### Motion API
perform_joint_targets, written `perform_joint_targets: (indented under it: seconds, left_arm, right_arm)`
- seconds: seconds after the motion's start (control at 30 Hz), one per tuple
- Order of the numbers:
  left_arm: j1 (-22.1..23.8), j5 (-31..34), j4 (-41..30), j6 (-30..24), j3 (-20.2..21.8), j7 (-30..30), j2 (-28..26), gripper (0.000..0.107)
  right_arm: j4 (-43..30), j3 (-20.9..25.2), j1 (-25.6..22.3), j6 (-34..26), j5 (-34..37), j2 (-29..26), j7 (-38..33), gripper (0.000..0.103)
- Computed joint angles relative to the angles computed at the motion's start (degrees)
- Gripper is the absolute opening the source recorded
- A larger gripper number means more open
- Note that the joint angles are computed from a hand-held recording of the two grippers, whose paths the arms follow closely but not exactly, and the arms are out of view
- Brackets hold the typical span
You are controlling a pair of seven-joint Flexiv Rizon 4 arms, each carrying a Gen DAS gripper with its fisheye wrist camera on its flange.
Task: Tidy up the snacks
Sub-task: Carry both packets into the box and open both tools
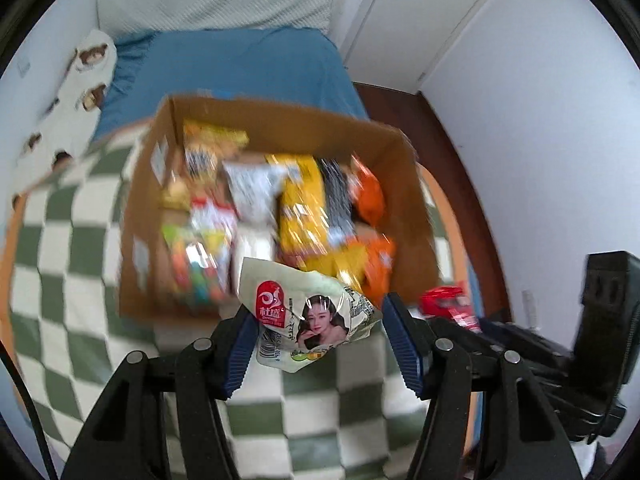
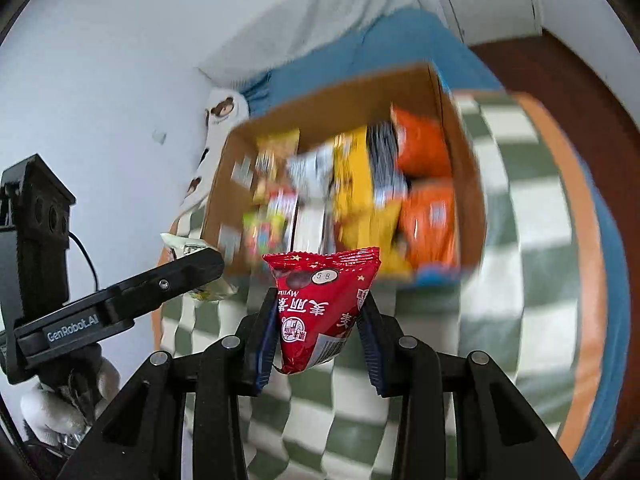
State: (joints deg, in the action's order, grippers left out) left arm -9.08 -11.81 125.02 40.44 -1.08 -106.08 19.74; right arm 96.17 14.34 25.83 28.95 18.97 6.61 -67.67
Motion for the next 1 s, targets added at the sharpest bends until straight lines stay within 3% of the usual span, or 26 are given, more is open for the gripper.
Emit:
perform_joint_targets:
  seconds: [0.3,0.43,0.6,0.67,0.7,0.73,0.8,0.9,1.0]
  left_arm:
    - [6.66,10.16,-11.21,-7.36,0.94,2.64,-15.70,0.059]
    - [7.65,12.48,-12.63,-9.88,2.10,1.91,-19.49,0.059]
    - [8.56,10.38,-11.61,-8.98,3.44,1.67,-22.66,0.061]
    - [8.61,10.79,-12.11,-9.40,3.46,1.18,-23.79,0.064]
    - [8.47,11.22,-12.26,-9.18,3.37,1.43,-24.20,0.071]
    - [8.27,11.21,-12.18,-8.28,3.26,1.87,-24.46,0.074]
    - [7.95,11.11,-12.14,-7.40,3.19,1.70,-24.80,0.091]
    - [7.74,8.17,-9.97,-3.13,3.36,1.43,-24.41,0.092]
    - [7.60,8.78,-10.27,-3.53,3.34,0.68,-24.42,0.092]
  right_arm:
    - [-11.18,-1.17,0.24,-3.61,-11.05,-16.58,2.21,0.040]
    - [-13.41,-1.09,0.47,-5.18,-13.82,-20.21,2.58,0.040]
    - [-15.26,-1.27,0.80,-7.30,-16.06,-23.29,3.77,0.041]
    - [-16.31,-1.33,0.88,-9.16,-16.54,-24.65,3.97,0.052]
    - [-16.61,-1.40,1.05,-10.06,-17.07,-25.16,4.20,0.084]
    - [-17.03,-0.92,0.47,-9.97,-15.27,-25.60,3.17,0.089]
    - [-17.35,-1.11,1.39,-11.09,-17.20,-26.10,3.72,0.092]
    - [-17.24,-1.17,2.32,-11.66,-19.09,-26.36,4.21,0.096]
    - [-17.14,-1.26,2.85,-11.82,-20.35,-26.53,4.60,0.097]
